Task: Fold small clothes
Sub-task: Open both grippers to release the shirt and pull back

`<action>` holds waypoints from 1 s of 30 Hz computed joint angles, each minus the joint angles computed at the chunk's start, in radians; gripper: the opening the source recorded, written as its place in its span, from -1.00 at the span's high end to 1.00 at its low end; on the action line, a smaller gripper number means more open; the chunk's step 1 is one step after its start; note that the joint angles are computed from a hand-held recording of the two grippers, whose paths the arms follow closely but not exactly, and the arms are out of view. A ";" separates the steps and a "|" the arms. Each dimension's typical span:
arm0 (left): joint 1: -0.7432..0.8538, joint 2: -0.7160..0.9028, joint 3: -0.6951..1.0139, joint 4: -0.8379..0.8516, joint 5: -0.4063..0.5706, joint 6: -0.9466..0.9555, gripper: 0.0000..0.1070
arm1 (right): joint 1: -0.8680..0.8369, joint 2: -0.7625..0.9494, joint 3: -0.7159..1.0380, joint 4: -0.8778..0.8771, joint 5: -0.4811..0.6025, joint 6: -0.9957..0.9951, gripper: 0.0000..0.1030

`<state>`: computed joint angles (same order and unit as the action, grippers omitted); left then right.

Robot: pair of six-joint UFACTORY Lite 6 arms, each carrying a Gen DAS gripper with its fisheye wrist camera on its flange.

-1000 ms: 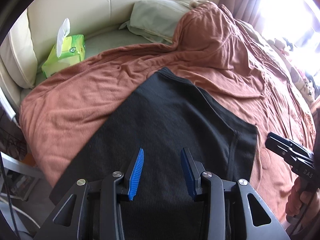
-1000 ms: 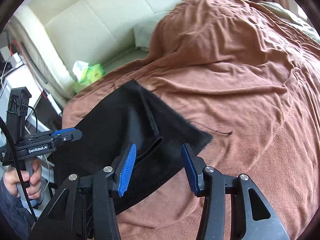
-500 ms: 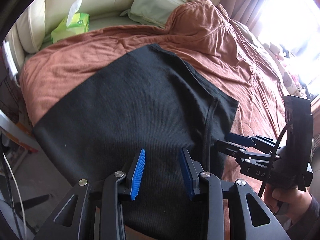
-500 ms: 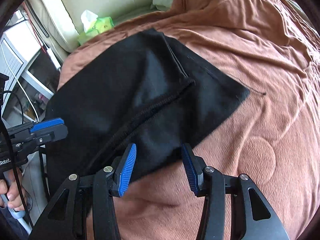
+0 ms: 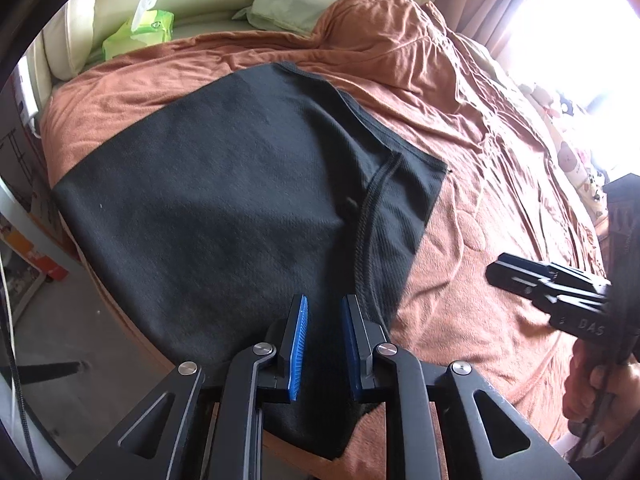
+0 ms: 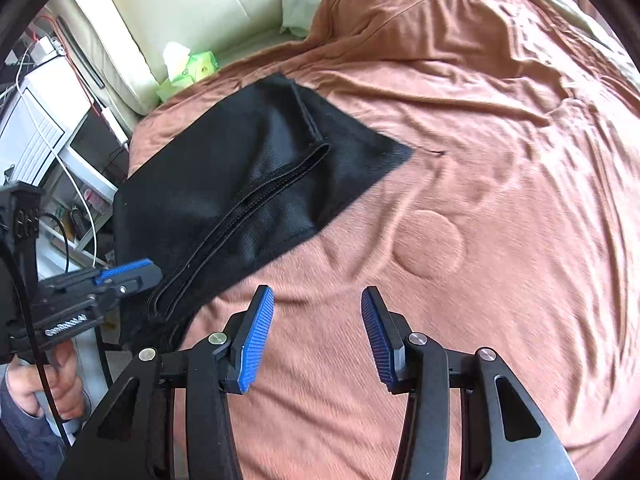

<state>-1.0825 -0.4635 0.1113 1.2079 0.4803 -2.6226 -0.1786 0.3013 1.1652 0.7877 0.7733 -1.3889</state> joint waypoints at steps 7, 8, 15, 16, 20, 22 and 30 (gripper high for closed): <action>-0.170 0.183 0.103 -0.046 0.030 -0.126 0.66 | -0.157 -0.109 -0.015 -0.058 0.128 -0.003 0.04; -0.194 0.171 0.108 -0.075 0.045 -0.121 0.66 | -0.191 -0.118 -0.011 -0.055 0.162 -0.013 -0.08; -0.388 0.187 0.234 -0.280 0.231 -0.056 0.66 | -0.408 -0.202 0.000 -0.072 0.353 -0.101 -0.51; -0.412 0.197 0.258 -0.297 0.259 -0.052 0.66 | -0.436 -0.211 0.003 -0.074 0.375 -0.115 -0.54; -0.490 0.241 0.380 -0.380 0.376 0.021 0.64 | -0.552 -0.253 0.020 -0.082 0.450 -0.177 -0.56; -0.523 0.271 0.449 -0.407 0.441 0.055 0.60 | -0.616 -0.273 0.031 -0.080 0.491 -0.210 -0.60; -0.668 0.428 0.758 -0.453 0.726 0.152 -0.38 | -0.890 -0.314 0.113 -0.062 0.687 -0.324 -0.85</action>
